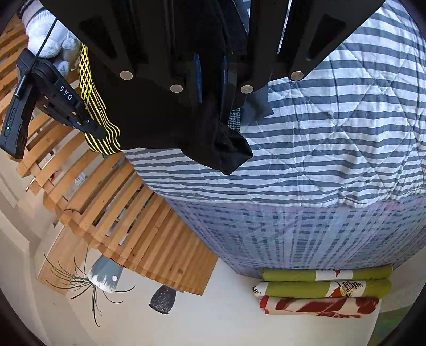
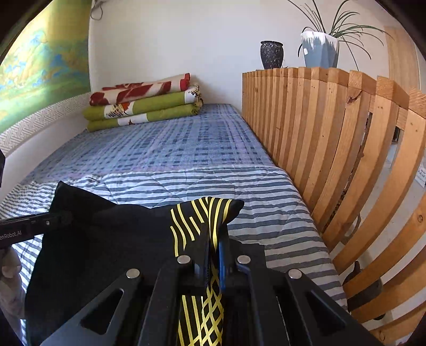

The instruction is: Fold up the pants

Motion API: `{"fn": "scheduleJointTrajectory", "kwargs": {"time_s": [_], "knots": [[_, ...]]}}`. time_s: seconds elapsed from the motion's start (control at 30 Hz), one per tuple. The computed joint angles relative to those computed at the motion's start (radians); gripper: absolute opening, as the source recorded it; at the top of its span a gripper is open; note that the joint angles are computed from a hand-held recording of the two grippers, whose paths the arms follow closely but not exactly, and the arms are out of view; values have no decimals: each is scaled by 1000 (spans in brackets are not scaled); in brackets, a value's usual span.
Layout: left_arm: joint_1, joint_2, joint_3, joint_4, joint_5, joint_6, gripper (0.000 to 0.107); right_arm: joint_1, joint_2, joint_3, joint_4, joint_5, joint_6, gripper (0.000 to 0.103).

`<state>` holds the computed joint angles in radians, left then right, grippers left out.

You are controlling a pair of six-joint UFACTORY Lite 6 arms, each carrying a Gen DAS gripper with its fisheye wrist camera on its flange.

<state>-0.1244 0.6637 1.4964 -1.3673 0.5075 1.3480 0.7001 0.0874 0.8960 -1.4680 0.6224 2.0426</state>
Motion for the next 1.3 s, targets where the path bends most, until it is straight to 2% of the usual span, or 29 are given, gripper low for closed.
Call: {"fn": "scheduleJointTrajectory", "kwargs": {"time_s": [0.07, 0.13, 0.17, 0.2, 0.23, 0.27, 0.37, 0.4, 0.43, 0.5, 0.57, 0.63, 0.73, 0.8, 0.97, 1.1, 1.23, 1.3], "knots": [[-12, 30, 14, -10, -25, 12, 12, -55, 37, 18, -7, -60, -10, 5], [-10, 78, 70, 67, -32, -93, 22, -123, 78, 52, 65, -150, -98, 7], [3, 97, 99, 93, -16, -145, 34, -141, 95, 67, 112, -160, -145, 16], [16, 97, 110, 102, -21, -185, 50, -152, 95, 71, 158, -158, -178, 21], [36, 84, 101, 68, -19, -184, 53, -156, 80, 60, 180, -145, -175, 30], [52, 68, 87, 17, -9, -144, 53, -159, 51, 35, 161, -132, -134, 33], [56, -21, -6, -105, -2, 57, 52, -125, -58, -60, 53, -53, 22, 33], [59, -41, -30, -110, 41, 95, 51, -107, -99, -94, 11, -43, 69, 33], [60, -55, -47, -97, 93, 117, 51, -92, -130, -108, 4, -53, 79, 33], [33, -66, -72, -39, 118, 117, 51, -68, -165, -124, 10, -107, 65, 33], [-13, -58, -82, 17, 71, 84, 51, -12, -161, -113, 89, -124, -14, 33], [-33, -55, -105, -7, 0, 82, 51, 46, -112, -70, 196, -94, -117, 33], [-31, -65, -128, 68, -94, -34, 51, 78, -30, -25, 315, -46, -223, 33], [6, -118, -178, 69, -92, -33, 51, 69, 0, -10, 382, 3, -266, 33], [93, -355, -378, 157, -77, 11, 51, 146, -157, -84, 435, 146, -207, 34], [219, -588, -546, 299, 42, -30, 51, 285, -325, -125, 520, 239, -174, 37], [405, -871, -683, 455, 244, -59, 51, 595, -344, -51, 583, 471, -42, 42], [540, -1043, -743, 512, 388, -31, 51, 758, -294, 35, 617, 578, 42, 43]]}}
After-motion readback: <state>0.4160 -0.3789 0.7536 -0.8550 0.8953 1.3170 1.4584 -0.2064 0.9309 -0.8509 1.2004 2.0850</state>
